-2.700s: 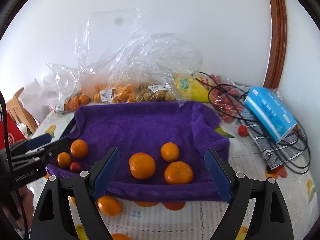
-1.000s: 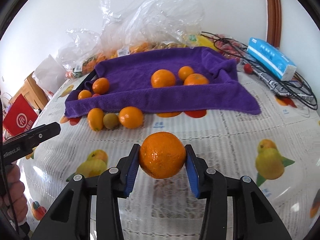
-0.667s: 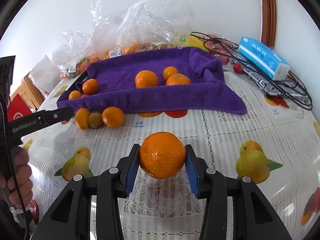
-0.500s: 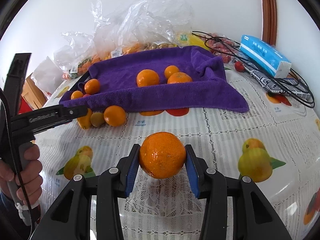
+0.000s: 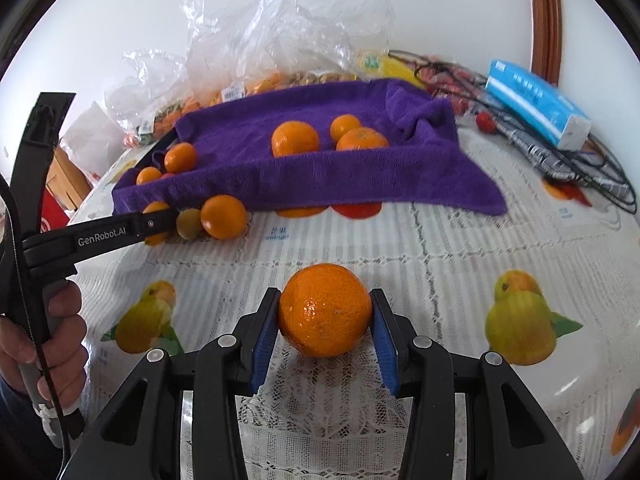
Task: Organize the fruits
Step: 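Close the left tool on an orange in front of the towel, then carry both held oranges up and over the purple towel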
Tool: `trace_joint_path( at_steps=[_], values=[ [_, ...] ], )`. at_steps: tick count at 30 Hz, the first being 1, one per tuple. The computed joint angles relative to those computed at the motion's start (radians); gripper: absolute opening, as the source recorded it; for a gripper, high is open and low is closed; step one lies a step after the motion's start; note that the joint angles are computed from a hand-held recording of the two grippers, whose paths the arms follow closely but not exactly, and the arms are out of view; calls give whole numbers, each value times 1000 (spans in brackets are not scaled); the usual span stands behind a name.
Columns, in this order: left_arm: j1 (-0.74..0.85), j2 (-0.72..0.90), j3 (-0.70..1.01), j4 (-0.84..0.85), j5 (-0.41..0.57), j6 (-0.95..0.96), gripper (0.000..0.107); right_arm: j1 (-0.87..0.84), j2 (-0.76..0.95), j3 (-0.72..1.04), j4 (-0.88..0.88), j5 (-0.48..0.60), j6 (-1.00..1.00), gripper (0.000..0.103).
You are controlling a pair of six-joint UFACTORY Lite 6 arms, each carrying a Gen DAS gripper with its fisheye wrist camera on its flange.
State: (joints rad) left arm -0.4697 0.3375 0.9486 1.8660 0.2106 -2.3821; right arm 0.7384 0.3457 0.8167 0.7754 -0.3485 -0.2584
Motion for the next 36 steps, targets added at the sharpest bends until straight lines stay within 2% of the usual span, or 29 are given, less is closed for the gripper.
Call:
trace_joint_path(
  at_steps=[3,6,10,16,21,23,26,29,36],
  values=[
    [-2,-9,-11,-7,4,13,31,-26,-7,-14,-137,10,132,44],
    [-1,-30,-33,24,0,-25,31,-10,-9,-12,-57,7,47,44],
    [-4,-79,-75,23,-13,-24,31,-12,-69,-51,-97,28,110,44],
    [-20,-182,-158,82,-17,-88,31,57,-198,-105,251,-14,-205,44],
    [-23,-281,-211,-41,-54,21,31,107,-295,-118,515,-64,-433,44],
    [-42,-324,-226,-189,-47,170,31,121,-336,-127,575,-83,-470,44],
    [-80,-391,-239,-401,-2,382,31,129,-398,-148,616,-86,-491,44],
    [-98,-454,-247,-543,30,508,31,127,-417,-137,652,-76,-539,44],
    [-120,-500,-207,-669,100,625,31,104,-411,-62,665,-68,-633,44]
  ],
)
